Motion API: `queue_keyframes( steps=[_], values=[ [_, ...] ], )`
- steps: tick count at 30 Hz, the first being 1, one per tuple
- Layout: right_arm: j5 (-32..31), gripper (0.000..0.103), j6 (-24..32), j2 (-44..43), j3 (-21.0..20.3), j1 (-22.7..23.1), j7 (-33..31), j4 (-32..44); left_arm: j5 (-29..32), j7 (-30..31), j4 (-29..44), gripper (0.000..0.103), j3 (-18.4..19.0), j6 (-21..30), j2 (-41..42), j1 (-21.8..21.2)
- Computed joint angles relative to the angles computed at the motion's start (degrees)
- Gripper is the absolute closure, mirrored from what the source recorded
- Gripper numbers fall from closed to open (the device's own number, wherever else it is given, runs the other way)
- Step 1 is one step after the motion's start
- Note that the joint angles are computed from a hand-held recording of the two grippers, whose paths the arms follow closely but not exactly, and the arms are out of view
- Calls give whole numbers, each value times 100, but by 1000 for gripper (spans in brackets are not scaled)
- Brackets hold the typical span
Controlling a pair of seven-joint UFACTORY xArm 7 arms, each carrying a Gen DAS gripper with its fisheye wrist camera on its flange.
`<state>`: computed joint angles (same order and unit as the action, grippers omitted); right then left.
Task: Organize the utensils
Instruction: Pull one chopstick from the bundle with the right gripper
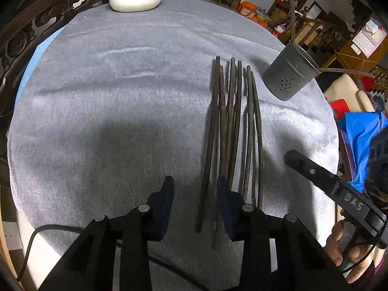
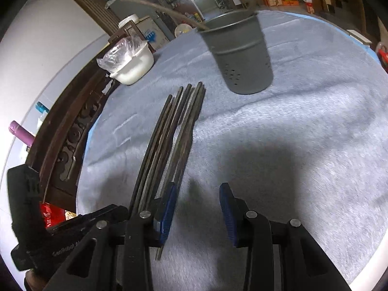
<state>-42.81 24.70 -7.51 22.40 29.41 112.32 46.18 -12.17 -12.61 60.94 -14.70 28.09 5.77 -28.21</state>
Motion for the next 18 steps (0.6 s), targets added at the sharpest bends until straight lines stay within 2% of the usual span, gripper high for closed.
queue_keyframes(
  steps=[4, 9, 15, 18],
  values=[
    [-25, 68, 51, 380, -98, 42, -202, 319, -193, 111, 87, 66, -11, -52, 110, 42],
    [151, 76, 321, 824, -350, 291, -614, 744, -134, 34, 175, 76, 18, -74, 215, 56],
    [326, 78, 582, 1016, -556, 534, -981, 1003, 133, -219, 354, 77, 46, -73, 392, -1],
    [450, 82, 876, 1107, -595, 643, -1240, 1176, -48, -134, 483, 77, -17, 10, 481, 51]
  ],
)
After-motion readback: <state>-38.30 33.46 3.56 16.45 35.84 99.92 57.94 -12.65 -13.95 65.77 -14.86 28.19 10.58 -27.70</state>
